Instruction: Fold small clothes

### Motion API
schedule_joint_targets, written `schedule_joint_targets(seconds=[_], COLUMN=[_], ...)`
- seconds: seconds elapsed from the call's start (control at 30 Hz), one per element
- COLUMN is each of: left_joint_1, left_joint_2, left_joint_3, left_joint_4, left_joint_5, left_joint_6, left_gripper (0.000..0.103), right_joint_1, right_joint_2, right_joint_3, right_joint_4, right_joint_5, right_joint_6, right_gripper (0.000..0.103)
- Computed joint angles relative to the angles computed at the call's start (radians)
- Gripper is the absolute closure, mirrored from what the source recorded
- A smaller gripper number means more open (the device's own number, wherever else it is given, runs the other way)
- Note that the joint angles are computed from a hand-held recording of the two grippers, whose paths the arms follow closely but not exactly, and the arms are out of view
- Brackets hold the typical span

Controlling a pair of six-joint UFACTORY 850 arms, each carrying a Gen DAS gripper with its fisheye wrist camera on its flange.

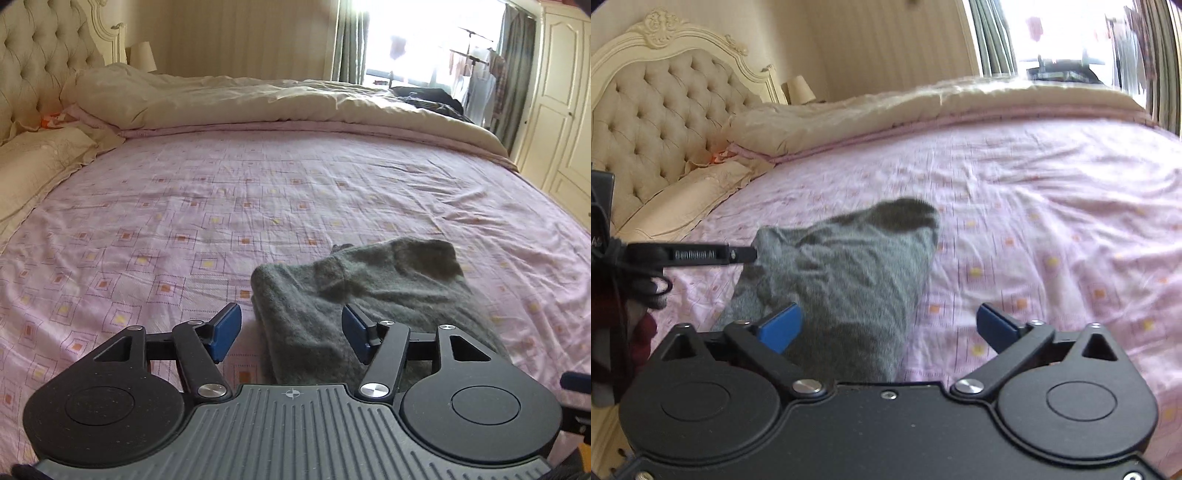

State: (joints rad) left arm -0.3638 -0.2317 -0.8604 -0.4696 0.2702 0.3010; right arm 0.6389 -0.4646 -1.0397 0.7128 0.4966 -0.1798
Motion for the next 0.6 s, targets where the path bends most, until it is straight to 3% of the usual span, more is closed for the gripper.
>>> schedule_joint_targets(seconds=[0.1,0.17,0.23,0.3,0.47,0.6], left_joint_1=[-0.038,-0.057,-0.067,-0.076,-0.101,-0.109], left_joint_2=[0.016,0.025,0.036,0.045,0.058,0.045], left_joint_3=[0.029,0.043,0.059,0.071,0.085,0.090], left_joint_4=[-0.137,-0.193,-0.188,-0.190,-0.336,-0.416], left_joint_5=[0.035,0.042,0.045,0.056,0.091,0.105], left_joint_6=[0.116,0.166,0.156,0.145,0.279,0.341], left_gripper=[0.043,0.034,0.013,0.000,0.000,0.000], right_joint_1=[0.002,0.003,0.003,-0.001,-0.018,-0.022], right_joint_2=[-0.014,-0.030,-0.047,-0.064,-0.104,-0.157], right_joint_3=[-0.029,-0.054,-0.080,-0.101,-0.153,-0.213], right_joint_4=[0.033,0.088,0.152,0.174,0.156,0.243], right_joint_5=[-0.001,-0.007,-0.016,-0.022,-0.067,-0.119], right_joint_6=[-0.051,-0.114,-0.176,-0.192,-0.168,-0.295], right_gripper=[0.000,0.000,0.000,0.000,0.000,0.000])
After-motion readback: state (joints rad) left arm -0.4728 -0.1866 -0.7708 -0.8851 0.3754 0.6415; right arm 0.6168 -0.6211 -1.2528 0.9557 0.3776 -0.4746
